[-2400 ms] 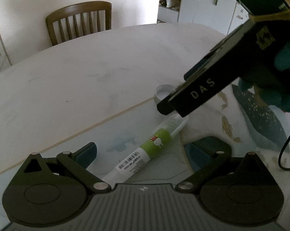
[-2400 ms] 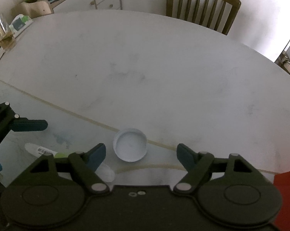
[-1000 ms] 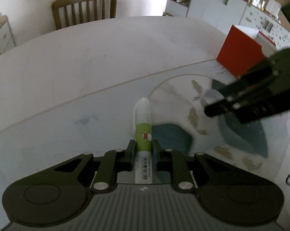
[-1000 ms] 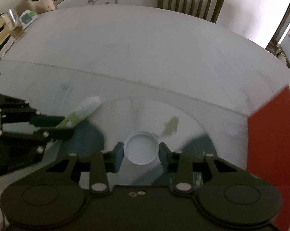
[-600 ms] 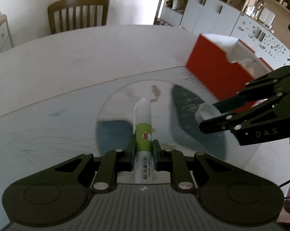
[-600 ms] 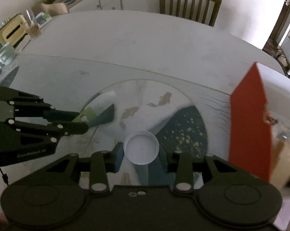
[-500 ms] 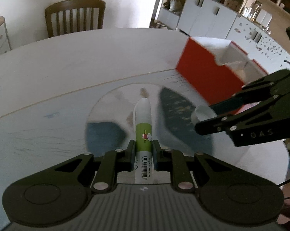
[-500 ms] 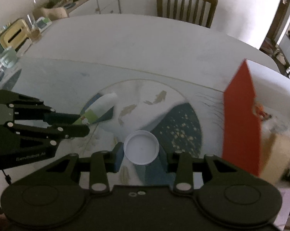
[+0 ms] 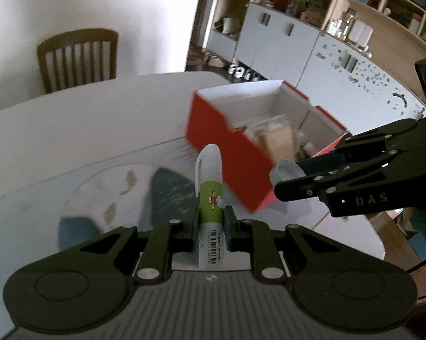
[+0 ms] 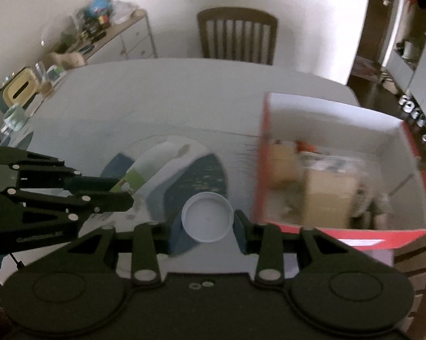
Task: Organize objects
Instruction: 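Carry the white lid and white-green tube into the red box with both grippers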
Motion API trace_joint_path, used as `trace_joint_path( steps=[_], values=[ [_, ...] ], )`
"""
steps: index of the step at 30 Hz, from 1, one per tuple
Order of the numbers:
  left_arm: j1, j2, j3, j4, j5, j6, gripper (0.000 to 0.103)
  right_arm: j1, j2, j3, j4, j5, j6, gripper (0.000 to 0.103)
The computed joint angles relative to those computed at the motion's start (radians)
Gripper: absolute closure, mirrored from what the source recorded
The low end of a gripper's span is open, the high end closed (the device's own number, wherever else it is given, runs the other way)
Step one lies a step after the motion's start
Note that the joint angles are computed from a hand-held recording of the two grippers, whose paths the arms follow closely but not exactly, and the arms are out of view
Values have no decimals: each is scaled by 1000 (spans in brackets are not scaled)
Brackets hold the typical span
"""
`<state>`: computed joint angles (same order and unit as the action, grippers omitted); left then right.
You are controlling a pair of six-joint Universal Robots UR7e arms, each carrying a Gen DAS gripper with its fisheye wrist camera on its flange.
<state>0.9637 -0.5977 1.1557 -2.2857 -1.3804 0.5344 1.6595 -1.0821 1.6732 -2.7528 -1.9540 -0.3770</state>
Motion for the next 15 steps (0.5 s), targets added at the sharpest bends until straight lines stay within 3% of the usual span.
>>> trace_joint_path(
  steps=[15],
  values=[
    [-107,114,-13,-87,-5,-30,87,-158,-127,37,-64,34,-104,65]
  ],
)
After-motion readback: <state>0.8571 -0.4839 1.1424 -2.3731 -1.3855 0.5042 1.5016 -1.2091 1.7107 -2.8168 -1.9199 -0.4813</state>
